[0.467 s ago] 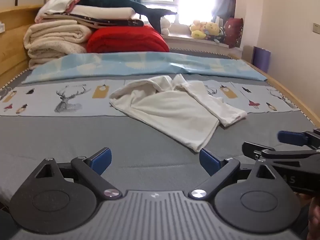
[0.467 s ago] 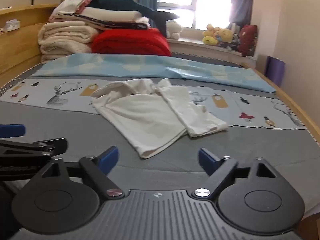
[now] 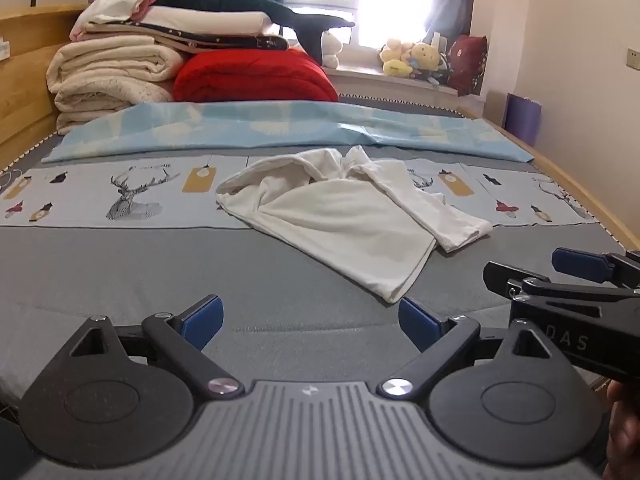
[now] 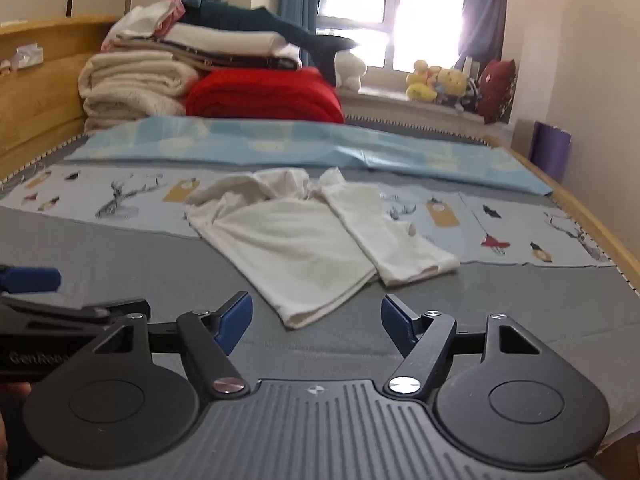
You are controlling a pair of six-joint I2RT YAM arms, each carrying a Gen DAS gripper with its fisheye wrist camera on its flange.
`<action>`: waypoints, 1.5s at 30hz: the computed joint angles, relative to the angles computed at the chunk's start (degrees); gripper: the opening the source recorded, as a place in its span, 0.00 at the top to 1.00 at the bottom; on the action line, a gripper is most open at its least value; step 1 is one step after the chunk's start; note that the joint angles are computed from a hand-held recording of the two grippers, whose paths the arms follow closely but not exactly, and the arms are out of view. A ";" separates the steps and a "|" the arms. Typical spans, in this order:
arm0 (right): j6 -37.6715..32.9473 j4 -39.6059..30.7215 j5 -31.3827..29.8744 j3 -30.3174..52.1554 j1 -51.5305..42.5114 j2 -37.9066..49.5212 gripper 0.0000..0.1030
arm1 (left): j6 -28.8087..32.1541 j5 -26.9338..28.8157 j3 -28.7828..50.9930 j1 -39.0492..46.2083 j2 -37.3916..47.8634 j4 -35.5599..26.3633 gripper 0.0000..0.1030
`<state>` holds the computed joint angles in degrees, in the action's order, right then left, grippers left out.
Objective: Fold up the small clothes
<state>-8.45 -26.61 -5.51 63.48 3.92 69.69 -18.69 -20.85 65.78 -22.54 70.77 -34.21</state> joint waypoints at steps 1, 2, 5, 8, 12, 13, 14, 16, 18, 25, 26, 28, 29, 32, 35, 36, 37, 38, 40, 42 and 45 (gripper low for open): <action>0.36 -0.18 -0.05 0.16 0.02 0.10 0.29 | 0.01 -0.24 0.01 -0.05 -0.03 0.09 0.06; 0.89 -0.61 0.08 0.46 0.27 0.14 0.29 | -0.06 -0.04 0.09 0.07 -0.01 0.04 0.06; 1.34 -0.70 1.41 0.77 1.01 0.37 0.28 | -0.55 1.09 0.68 0.37 0.36 -1.07 0.06; 1.78 -0.63 2.06 0.69 1.40 0.62 0.28 | -0.76 2.13 0.67 0.91 0.29 -1.43 0.06; 2.51 -2.00 0.04 1.53 0.44 1.25 0.29 | -0.12 0.92 0.17 0.27 -0.02 -0.45 0.06; 2.57 -1.99 0.02 1.60 0.44 1.24 0.29 | -0.19 0.74 0.12 0.10 0.01 -0.35 0.06; 2.41 -1.68 0.05 1.23 0.39 0.99 0.29 | -0.33 0.67 0.06 0.04 0.00 -0.30 0.06; 2.25 -1.31 0.71 0.99 0.80 0.69 0.29 | -0.40 0.60 0.18 0.07 -0.04 -0.41 0.06; 2.38 -1.22 0.71 0.86 0.80 0.55 0.29 | -0.36 0.26 0.04 -0.19 -0.21 -0.33 0.06; 2.23 -1.40 0.35 1.09 0.41 0.91 0.29 | -0.18 0.22 -0.30 -0.26 -0.77 -0.46 0.06; 2.24 -1.46 0.33 1.17 0.38 0.95 0.29 | -0.25 0.20 -0.38 -0.33 -0.87 -0.43 0.06; 2.24 -1.44 0.31 1.14 0.38 0.95 0.29 | -0.19 0.04 -0.29 -0.45 -0.81 -0.47 0.06; 2.26 -1.51 0.33 1.16 0.40 0.96 0.29 | -0.24 0.01 -0.23 -0.49 -0.77 -0.56 0.06; 2.16 -1.56 0.20 1.12 0.29 1.07 0.29 | -0.33 -0.06 0.06 -0.54 -0.55 -0.68 0.06; 2.19 -1.52 0.26 1.08 0.37 0.97 0.29 | -0.25 0.06 0.21 -0.43 -0.44 -0.69 0.06; 2.19 -1.52 0.26 1.08 0.37 0.97 0.29 | -0.21 0.06 0.34 -0.39 -0.36 -0.76 0.06; 2.19 -1.52 0.26 1.08 0.37 0.97 0.29 | -0.21 0.04 0.41 -0.38 -0.31 -0.82 0.06; 2.19 -1.51 0.25 1.05 0.35 0.97 0.29 | -0.22 0.08 0.48 -0.35 -0.26 -0.88 0.06; 2.15 -1.60 0.23 1.20 0.31 1.09 0.29 | -0.13 0.19 0.41 -0.24 -0.30 -0.80 0.06; 2.14 -1.49 0.18 1.11 0.28 1.08 0.29 | -0.11 0.16 0.36 -0.25 -0.31 -0.73 0.06; 2.15 -1.46 0.19 1.07 0.28 1.06 0.29 | -0.13 0.16 0.36 -0.23 -0.32 -0.76 0.06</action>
<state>-6.31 -28.07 -5.32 64.55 4.20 70.75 -18.82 -20.69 66.14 -22.77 70.45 -34.98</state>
